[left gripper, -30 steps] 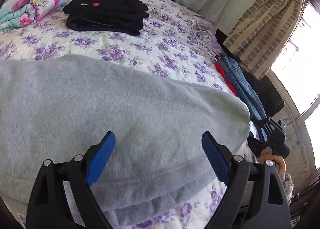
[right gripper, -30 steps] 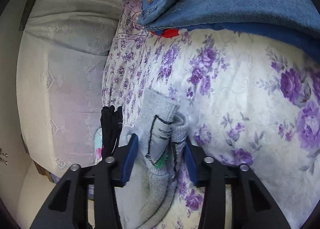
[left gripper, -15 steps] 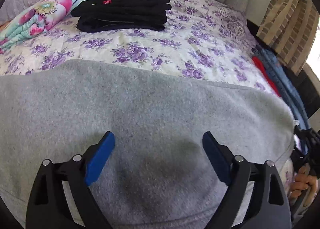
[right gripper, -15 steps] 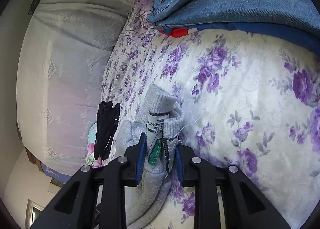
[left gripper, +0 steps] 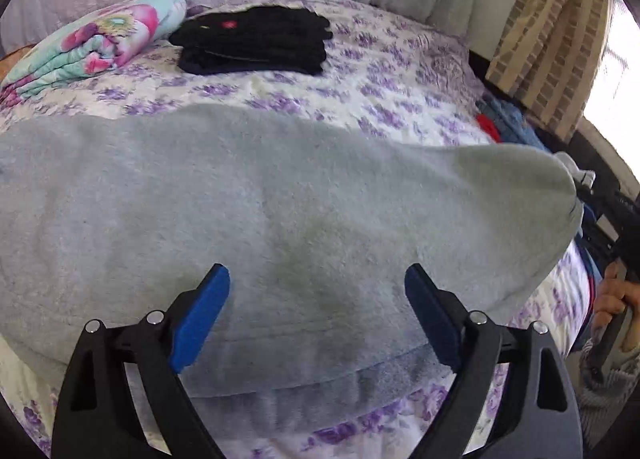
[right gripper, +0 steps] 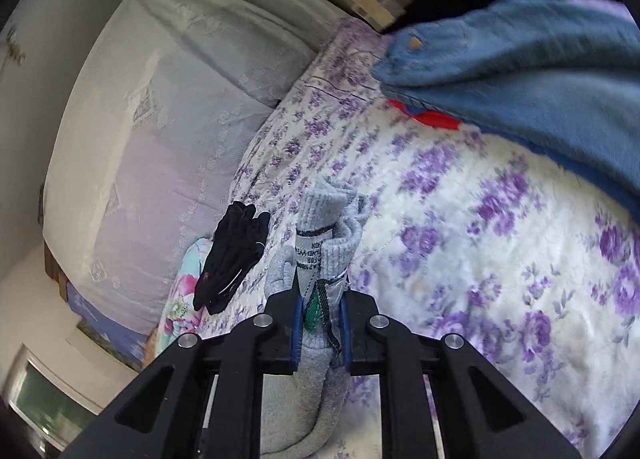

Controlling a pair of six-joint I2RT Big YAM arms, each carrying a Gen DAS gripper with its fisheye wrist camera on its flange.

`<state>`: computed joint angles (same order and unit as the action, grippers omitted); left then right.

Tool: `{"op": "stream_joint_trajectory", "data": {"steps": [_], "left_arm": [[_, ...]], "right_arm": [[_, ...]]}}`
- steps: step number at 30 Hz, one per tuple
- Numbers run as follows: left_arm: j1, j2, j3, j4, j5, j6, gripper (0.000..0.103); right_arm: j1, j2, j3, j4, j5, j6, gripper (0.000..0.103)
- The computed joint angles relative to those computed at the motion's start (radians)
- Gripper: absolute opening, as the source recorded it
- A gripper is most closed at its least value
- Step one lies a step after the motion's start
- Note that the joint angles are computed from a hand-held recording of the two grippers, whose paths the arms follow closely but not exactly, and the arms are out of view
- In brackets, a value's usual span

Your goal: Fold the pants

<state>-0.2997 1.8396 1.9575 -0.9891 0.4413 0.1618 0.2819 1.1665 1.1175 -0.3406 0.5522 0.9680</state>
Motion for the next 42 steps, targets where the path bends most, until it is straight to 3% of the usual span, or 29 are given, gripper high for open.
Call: {"op": "stream_joint_trajectory", "data": {"steps": [2,6,11,15,17,20,22,23,24,26,28,29,31,33,36,37,38,39,42], "left_arm": [[0.05,-0.017,-0.004,0.06,-0.005,-0.07,0.087],[0.173,-0.015,0.031,0.108,0.005,-0.211,0.087],[0.308,-0.016,0.034,0.16,0.03,-0.344,0.087],[0.369,-0.027,0.007,0.172,0.026,-0.365,0.087],[0.387,-0.025,0.002,0.154,0.028,-0.355,0.087],[0.4,-0.03,-0.02,0.146,0.042,-0.351,0.087],[0.399,-0.021,-0.014,0.139,0.051,-0.353,0.087],[0.399,-0.019,-0.015,0.136,0.055,-0.353,0.087],[0.396,-0.015,-0.014,0.132,0.06,-0.352,0.087],[0.39,-0.011,-0.014,0.125,0.061,-0.346,0.087],[0.386,-0.009,-0.016,0.123,0.056,-0.345,0.087],[0.384,-0.007,-0.015,0.119,0.055,-0.347,0.087],[0.383,-0.003,-0.01,0.112,0.06,-0.349,0.087],[0.382,-0.002,-0.011,0.11,0.06,-0.348,0.087],[0.38,0.004,-0.004,0.097,0.054,-0.344,0.087],[0.38,0.009,0.003,0.087,0.057,-0.347,0.087],[0.38,0.014,0.009,0.078,0.061,-0.351,0.088],[0.38,0.025,0.025,0.062,0.07,-0.356,0.088],[0.375,0.064,0.084,0.012,0.079,-0.359,0.088]], "right_arm": [[0.048,0.055,0.101,-0.067,0.075,-0.125,0.015],[0.139,0.209,0.313,-0.155,0.187,-0.386,0.015],[0.234,0.476,0.617,-0.284,0.242,-0.696,0.015],[0.302,0.697,0.848,-0.441,0.289,-0.917,0.015],[0.317,0.775,0.929,-0.536,0.266,-0.95,0.015],[0.336,0.822,0.961,-0.591,0.318,-1.009,0.016],[0.34,0.808,0.948,-0.594,0.291,-1.03,0.026],[0.341,0.785,0.929,-0.59,0.246,-1.013,0.041],[0.34,0.769,0.919,-0.594,0.209,-0.994,0.046],[0.338,0.71,0.871,-0.553,0.11,-0.946,0.046],[0.319,0.628,0.802,-0.47,-0.001,-0.842,0.046],[0.311,0.599,0.775,-0.428,-0.011,-0.787,0.046],[0.29,0.563,0.747,-0.373,0.053,-0.682,0.046],[0.266,0.584,0.782,-0.406,0.135,-0.601,0.048],[0.245,0.65,0.848,-0.48,0.106,-0.539,0.05],[0.245,0.705,0.91,-0.564,0.105,-0.542,0.053],[0.24,0.756,0.966,-0.662,0.074,-0.537,0.062],[0.228,0.794,0.986,-0.711,0.023,-0.535,0.066],[0.221,0.791,0.983,-0.707,-0.008,-0.511,0.067]]}}
